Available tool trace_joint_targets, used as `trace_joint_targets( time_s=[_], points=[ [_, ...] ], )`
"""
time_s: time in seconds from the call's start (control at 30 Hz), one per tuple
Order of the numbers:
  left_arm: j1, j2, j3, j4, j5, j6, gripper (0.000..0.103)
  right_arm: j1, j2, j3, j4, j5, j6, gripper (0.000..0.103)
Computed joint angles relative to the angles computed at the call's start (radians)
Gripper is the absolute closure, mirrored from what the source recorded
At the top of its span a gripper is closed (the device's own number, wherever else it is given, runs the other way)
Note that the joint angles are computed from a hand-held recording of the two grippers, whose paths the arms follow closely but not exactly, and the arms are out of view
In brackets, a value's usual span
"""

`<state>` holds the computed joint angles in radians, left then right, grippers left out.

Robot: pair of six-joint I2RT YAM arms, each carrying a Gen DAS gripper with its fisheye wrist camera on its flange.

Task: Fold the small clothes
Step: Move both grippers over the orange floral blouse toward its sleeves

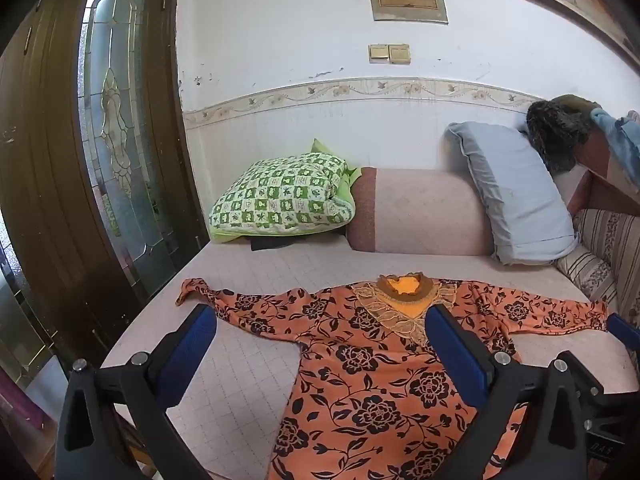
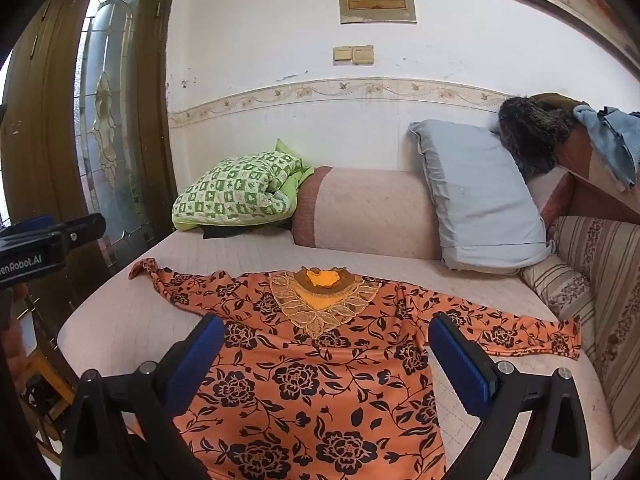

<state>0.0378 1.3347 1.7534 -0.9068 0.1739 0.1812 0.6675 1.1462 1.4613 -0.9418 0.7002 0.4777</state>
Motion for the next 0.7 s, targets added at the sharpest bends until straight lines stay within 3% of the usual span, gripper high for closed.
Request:
trace_joint_targets(
  time_s=[0.33, 0.43, 0.57, 0.7],
  points=[
    [0.061, 0.013, -0.009, 0.015, 0.047, 0.028, 0.0, -0.081, -0.063, -0.05, 0.019, -0.079, -0.02, 0.0],
    [0.017, -0.008, -0.029, 0.024, -0.016, 0.026, 0.0, -0.108, -0.076, -0.069, 0.036, -0.103, -0.036, 0.0],
    [0.0, -0.006, -0.023, 0.019, -0.046, 0.024, 0.0, -0.024, -0.038, -0.014, -0.02, -0.014, 0.017, 0.0],
    [0.019, -0.004, -0.016, 0.019, -0.037, 0.021, 0.0, -0.015, -0.037, -0.005, -0.023, -0.002, 0.017, 0.0]
  ],
)
